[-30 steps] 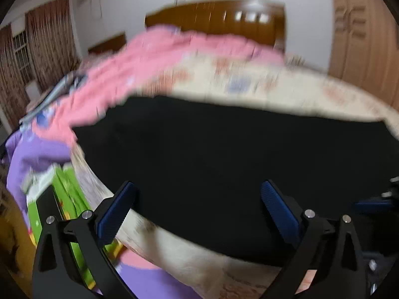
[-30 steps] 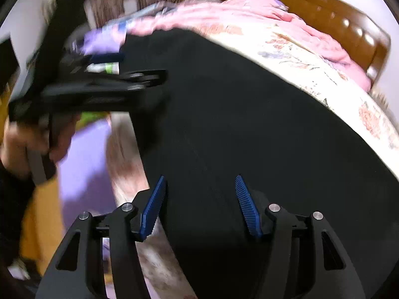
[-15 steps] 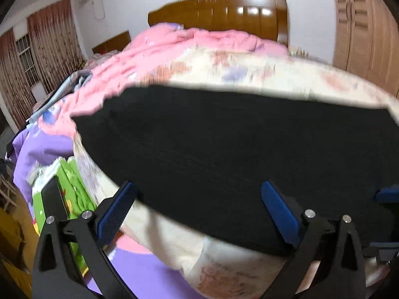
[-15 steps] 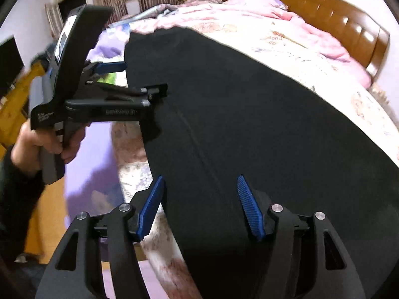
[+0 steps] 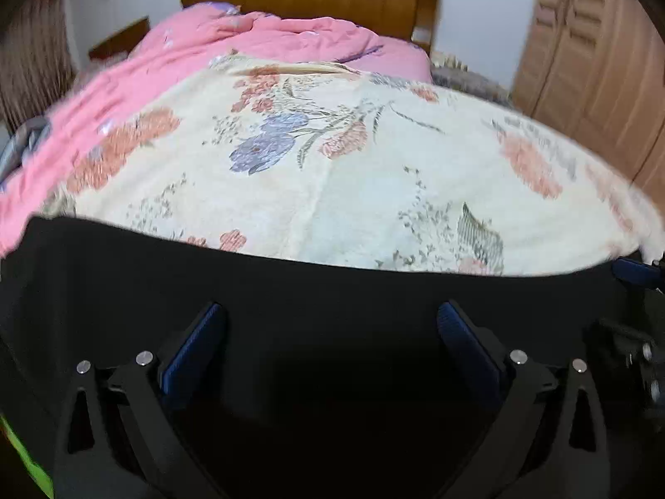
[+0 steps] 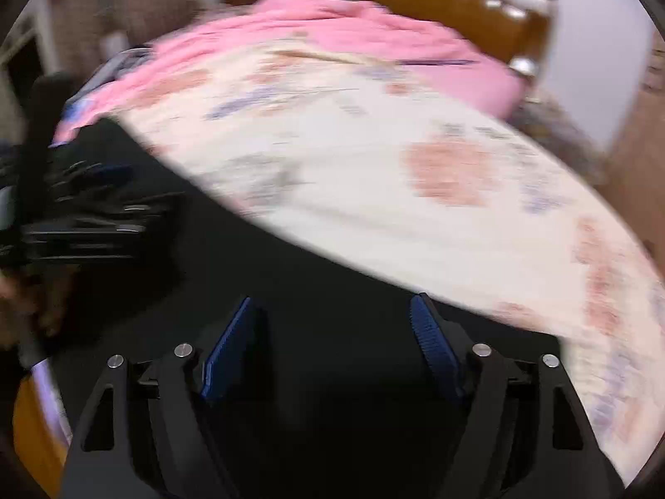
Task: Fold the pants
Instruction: 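Fold the pants over with both grippers and smooth them flat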
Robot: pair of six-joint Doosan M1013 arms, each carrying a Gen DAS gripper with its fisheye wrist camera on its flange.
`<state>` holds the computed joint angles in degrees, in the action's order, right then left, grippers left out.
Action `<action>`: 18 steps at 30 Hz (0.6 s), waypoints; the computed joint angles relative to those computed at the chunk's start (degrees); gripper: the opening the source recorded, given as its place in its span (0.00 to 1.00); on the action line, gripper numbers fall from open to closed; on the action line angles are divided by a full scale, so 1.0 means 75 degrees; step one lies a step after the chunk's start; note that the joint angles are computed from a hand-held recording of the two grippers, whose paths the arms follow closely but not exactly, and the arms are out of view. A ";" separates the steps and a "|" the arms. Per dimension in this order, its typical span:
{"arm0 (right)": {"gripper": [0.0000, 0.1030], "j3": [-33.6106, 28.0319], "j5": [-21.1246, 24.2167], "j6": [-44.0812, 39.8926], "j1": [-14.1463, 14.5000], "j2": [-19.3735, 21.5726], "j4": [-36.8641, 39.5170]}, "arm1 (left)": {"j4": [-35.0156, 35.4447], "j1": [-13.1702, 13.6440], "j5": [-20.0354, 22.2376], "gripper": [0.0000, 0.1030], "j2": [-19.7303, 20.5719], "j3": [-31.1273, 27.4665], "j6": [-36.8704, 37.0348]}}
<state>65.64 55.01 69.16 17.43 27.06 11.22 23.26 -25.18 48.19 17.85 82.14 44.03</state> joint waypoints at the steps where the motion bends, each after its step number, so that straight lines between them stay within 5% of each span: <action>1: 0.75 0.0098 -0.0074 0.0140 -0.0050 -0.0085 0.0116 | -0.0021 0.0013 -0.0096 0.99 -0.0037 0.0073 -0.0073; 3: 0.84 0.0151 0.0084 -0.0467 -0.0242 -0.0089 0.1037 | -0.0109 0.0036 -0.0219 0.99 -0.0076 0.0154 -0.0101; 6: 0.86 0.0507 -0.0536 -0.1112 -0.0195 -0.0098 0.0608 | 0.0039 -0.0010 -0.0089 0.99 -0.0029 0.0087 -0.0176; 11: 0.86 0.1175 -0.1341 -0.0507 -0.0585 -0.0733 0.1418 | 0.0240 -0.0057 0.0070 0.99 0.0032 0.0001 -0.0294; 14: 0.87 0.1523 -0.1044 -0.0881 -0.0829 -0.1071 0.1735 | 0.0458 -0.0107 0.0166 0.99 0.0055 -0.0024 -0.0396; 18: 0.90 0.1689 -0.0538 -0.0227 -0.0890 -0.1002 0.0302 | 0.1023 -0.0261 0.0445 0.99 0.0103 -0.0079 -0.0618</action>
<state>78.31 50.98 67.46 10.76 19.54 13.49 30.93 -27.14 51.53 18.61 81.55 39.39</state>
